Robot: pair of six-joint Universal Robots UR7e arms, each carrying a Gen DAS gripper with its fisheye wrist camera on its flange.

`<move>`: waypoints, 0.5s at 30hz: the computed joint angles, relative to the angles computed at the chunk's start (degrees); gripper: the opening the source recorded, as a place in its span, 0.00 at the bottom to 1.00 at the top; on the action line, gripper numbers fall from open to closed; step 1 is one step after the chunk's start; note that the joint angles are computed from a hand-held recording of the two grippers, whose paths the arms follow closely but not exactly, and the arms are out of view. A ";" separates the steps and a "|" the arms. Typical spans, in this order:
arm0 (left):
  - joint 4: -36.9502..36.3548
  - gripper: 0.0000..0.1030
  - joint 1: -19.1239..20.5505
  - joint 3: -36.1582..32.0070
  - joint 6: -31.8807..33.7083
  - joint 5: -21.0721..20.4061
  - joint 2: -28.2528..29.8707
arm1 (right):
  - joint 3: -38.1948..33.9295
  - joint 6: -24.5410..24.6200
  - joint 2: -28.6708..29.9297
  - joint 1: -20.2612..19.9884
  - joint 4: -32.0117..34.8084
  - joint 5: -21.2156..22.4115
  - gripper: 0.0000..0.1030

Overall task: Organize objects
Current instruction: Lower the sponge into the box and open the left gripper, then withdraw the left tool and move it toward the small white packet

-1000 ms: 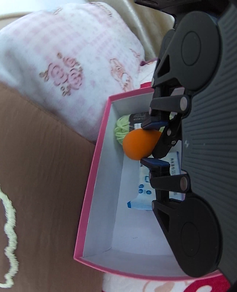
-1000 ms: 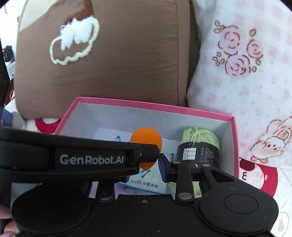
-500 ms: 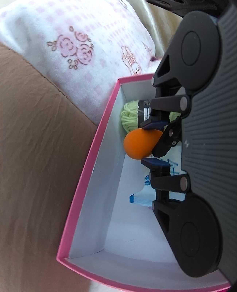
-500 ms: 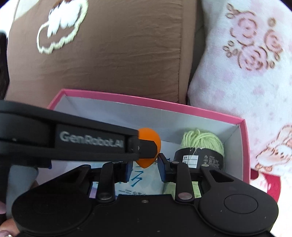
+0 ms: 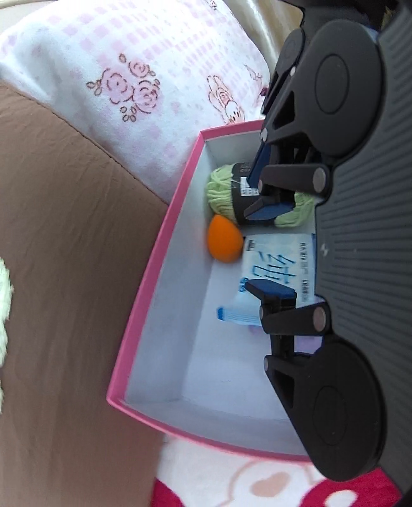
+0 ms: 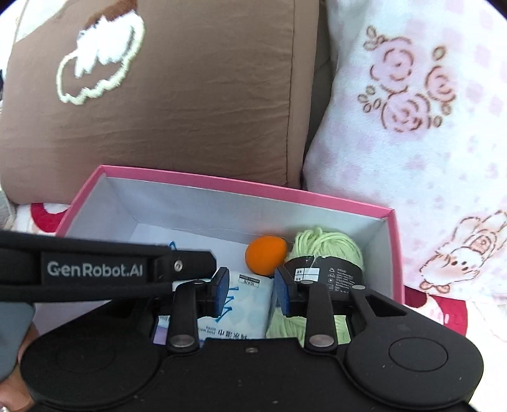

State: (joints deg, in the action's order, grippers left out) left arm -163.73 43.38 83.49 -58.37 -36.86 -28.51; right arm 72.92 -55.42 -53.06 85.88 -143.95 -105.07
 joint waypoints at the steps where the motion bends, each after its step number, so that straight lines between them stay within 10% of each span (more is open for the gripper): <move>1: 0.69 0.38 -0.37 0.56 -0.63 0.12 -0.46 | 0.60 0.13 -0.86 -0.10 0.45 0.44 0.35; 15: 17.41 0.38 -7.50 2.62 -6.23 2.25 -6.36 | 6.61 -1.80 -11.65 -0.57 7.94 5.45 0.36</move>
State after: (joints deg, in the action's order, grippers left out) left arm -146.32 35.88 86.11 -64.59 -34.61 -34.87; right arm 79.53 -57.21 -64.72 85.32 -136.00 -99.61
